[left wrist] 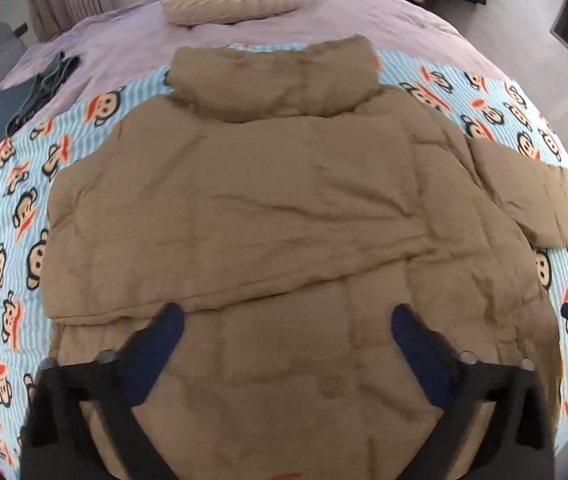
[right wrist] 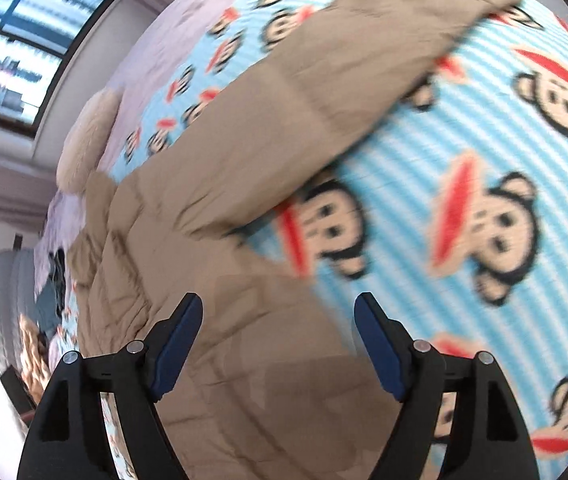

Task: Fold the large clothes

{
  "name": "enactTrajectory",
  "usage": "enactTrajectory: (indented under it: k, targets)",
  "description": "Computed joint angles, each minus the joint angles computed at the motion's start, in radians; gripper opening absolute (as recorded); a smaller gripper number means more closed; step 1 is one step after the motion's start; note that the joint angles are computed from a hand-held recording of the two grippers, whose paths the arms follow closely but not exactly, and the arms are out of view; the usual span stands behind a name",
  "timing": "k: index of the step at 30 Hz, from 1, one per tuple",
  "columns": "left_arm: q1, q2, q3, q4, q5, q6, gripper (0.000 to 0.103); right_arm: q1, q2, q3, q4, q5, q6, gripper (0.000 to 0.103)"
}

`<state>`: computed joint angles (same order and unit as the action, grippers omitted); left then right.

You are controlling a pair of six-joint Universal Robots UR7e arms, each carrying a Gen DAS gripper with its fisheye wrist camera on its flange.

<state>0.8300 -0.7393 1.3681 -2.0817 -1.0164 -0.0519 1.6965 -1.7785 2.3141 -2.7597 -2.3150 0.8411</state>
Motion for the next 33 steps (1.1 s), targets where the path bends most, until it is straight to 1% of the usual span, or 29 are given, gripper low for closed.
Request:
enactTrajectory:
  k: [1,3,4,5,6,9,13,15,17,19,20,22,24,25,27,29,31,33]
  targets:
    - [-0.005,0.003,0.001,-0.003,-0.004,0.005,0.103,-0.018,-0.036,0.018,-0.012,0.007,0.000,0.081]
    - [-0.025,0.017,0.000,0.008,-0.009,0.004,0.103,-0.042,-0.074,0.036,-0.025,0.012,-0.004,0.081]
    - [-0.032,0.025,-0.005,0.014,-0.013,0.001,0.103,-0.066,-0.104,0.047,-0.030,0.026,-0.017,0.082]
    - [-0.036,0.031,-0.007,0.018,-0.018,0.000,0.103,-0.087,-0.127,0.052,-0.029,0.040,-0.025,0.087]
    - [-0.043,0.041,-0.014,0.027,-0.024,-0.006,0.103,-0.105,-0.145,0.059,-0.038,0.052,-0.036,0.087]
    - [-0.061,0.061,-0.017,0.018,-0.031,-0.010,0.103,-0.186,-0.207,0.081,-0.083,0.111,-0.099,0.087]
    - [-0.077,0.085,-0.024,0.022,-0.044,-0.008,0.103,-0.278,-0.257,0.102,-0.172,0.178,-0.152,0.087]
    - [-0.080,0.095,-0.032,0.034,-0.049,-0.007,0.103,-0.315,-0.273,0.099,-0.201,0.203,-0.173,0.087]
    - [-0.085,0.106,-0.041,0.051,-0.046,-0.014,0.103,-0.350,-0.286,0.086,-0.215,0.228,-0.211,0.088]
    - [-0.090,0.116,-0.048,0.064,-0.037,-0.026,0.103,-0.394,-0.299,0.070,-0.210,0.269,-0.228,0.097]
    - [-0.091,0.120,-0.052,0.069,-0.036,-0.033,0.103,-0.422,-0.307,0.067,-0.224,0.306,-0.236,0.103]
    - [-0.090,0.129,-0.068,0.089,-0.039,-0.054,0.103,-0.456,-0.312,0.053,-0.239,0.340,-0.240,0.103]
    - [-0.089,0.134,-0.072,0.082,-0.028,-0.067,0.103,-0.494,-0.312,0.041,-0.270,0.371,-0.247,0.103]
    - [-0.089,0.136,-0.073,0.078,-0.020,-0.068,0.103,-0.519,-0.316,0.037,-0.282,0.395,-0.248,0.103]
    - [-0.088,0.142,-0.079,0.078,-0.013,-0.073,0.103,-0.594,-0.343,0.038,-0.292,0.483,-0.238,0.103]
    - [-0.082,0.151,-0.098,0.105,-0.038,-0.074,0.103,-0.681,-0.369,0.047,-0.312,0.599,-0.204,0.103]
    - [-0.081,0.151,-0.099,0.103,-0.039,-0.078,0.103,-0.762,-0.387,0.057,-0.335,0.709,-0.163,0.103]
    - [-0.081,0.150,-0.099,0.094,-0.035,-0.080,0.103,-0.808,-0.387,0.057,-0.349,0.779,-0.134,0.103]
